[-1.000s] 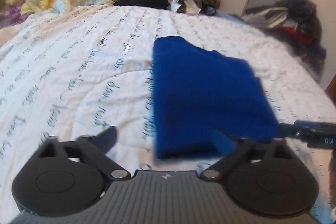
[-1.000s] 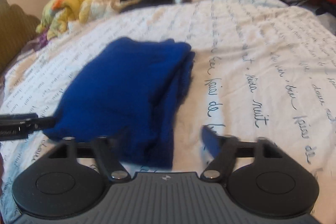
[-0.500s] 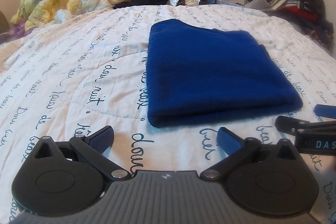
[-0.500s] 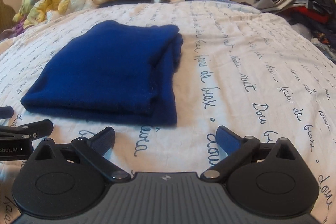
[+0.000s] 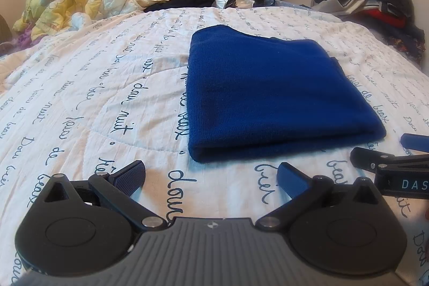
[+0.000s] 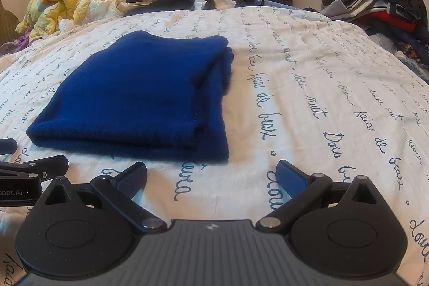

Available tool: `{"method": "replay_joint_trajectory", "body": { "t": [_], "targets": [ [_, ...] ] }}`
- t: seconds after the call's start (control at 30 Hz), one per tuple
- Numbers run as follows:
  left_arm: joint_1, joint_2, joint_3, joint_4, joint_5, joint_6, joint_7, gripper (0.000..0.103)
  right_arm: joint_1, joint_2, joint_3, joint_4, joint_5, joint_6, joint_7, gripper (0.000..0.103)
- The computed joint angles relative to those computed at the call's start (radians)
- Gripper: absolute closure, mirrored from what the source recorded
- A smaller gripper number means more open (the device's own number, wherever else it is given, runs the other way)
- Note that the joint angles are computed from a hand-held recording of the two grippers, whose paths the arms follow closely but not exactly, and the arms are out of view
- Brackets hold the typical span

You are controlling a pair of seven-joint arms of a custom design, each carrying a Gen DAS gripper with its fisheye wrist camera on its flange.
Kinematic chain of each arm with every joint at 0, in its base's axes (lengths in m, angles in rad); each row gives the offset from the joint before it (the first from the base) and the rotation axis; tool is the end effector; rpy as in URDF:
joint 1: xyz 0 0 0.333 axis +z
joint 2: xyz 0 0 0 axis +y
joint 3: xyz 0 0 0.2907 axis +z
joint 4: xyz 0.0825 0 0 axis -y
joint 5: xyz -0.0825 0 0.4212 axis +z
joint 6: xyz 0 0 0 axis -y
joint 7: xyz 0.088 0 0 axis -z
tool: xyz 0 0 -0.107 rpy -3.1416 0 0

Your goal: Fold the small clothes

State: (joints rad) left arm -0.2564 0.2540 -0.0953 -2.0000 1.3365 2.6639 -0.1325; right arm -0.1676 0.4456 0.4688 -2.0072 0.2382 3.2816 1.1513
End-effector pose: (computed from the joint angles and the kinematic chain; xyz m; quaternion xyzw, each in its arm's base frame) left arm 0.5926 -0.2459 0.3128 -0.7169 0.5592 -0.2521 0.3314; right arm 0.6511 0.1549 0.3022 -0.7391 0.5233 -0.2294 0.3567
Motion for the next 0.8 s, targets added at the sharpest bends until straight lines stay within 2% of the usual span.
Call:
{"method": "replay_joint_trajectory", "body": {
  "t": [0.8],
  "targets": [
    [0.000, 0.000, 0.000, 0.000, 0.001, 0.000, -0.001, 0.000, 0.000, -0.001, -0.001, -0.002, -0.008, 0.002, 0.009, 0.000]
  ]
}}
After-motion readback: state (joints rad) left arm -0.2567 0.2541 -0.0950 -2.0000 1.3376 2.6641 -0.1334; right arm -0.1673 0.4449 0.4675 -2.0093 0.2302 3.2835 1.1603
